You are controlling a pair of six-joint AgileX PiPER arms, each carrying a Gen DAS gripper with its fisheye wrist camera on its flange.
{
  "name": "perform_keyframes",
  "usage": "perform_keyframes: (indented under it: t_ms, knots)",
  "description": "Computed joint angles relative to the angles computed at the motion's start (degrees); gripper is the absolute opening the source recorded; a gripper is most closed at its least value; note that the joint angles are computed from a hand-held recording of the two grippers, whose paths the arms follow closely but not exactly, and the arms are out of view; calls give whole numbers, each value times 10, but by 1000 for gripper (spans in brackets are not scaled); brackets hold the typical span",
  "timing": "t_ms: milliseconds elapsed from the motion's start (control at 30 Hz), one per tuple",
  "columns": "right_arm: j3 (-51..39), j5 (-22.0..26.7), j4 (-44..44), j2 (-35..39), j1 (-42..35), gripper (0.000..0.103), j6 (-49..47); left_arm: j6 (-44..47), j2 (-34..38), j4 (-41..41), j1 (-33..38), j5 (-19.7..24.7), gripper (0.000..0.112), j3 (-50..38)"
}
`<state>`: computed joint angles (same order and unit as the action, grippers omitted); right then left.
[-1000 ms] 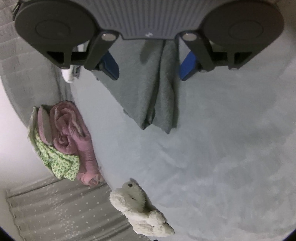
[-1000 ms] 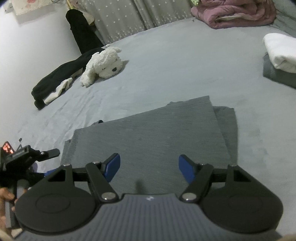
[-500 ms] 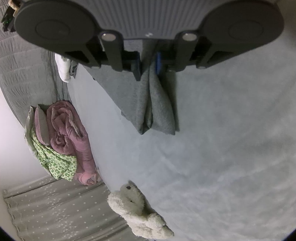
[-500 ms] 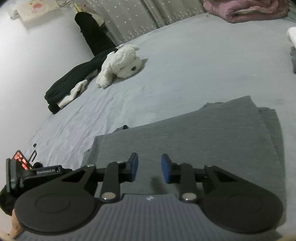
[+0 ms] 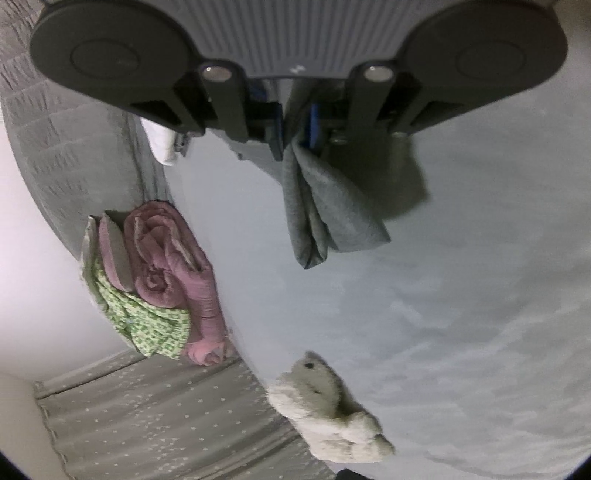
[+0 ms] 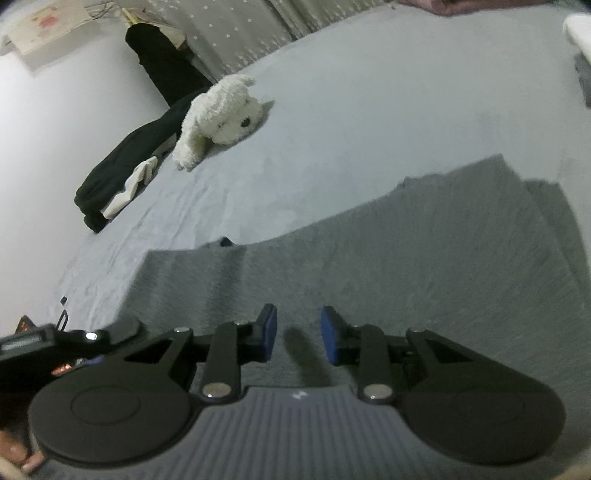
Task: Fold clothes
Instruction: 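Lift the grasped edge and fold the shirt in half with both grippers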
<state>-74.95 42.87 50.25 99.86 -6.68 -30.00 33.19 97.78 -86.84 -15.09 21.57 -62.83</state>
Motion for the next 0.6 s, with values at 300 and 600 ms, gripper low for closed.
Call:
perform_keyframes:
  t_ms: [300,600]
  knots:
    - [3,-13,5,12,0,16,3,8,3,-47,-52,-13,12,-34]
    - [17,107,135,5,-94,55,2,44,34,-107,-96,-26,12,-72]
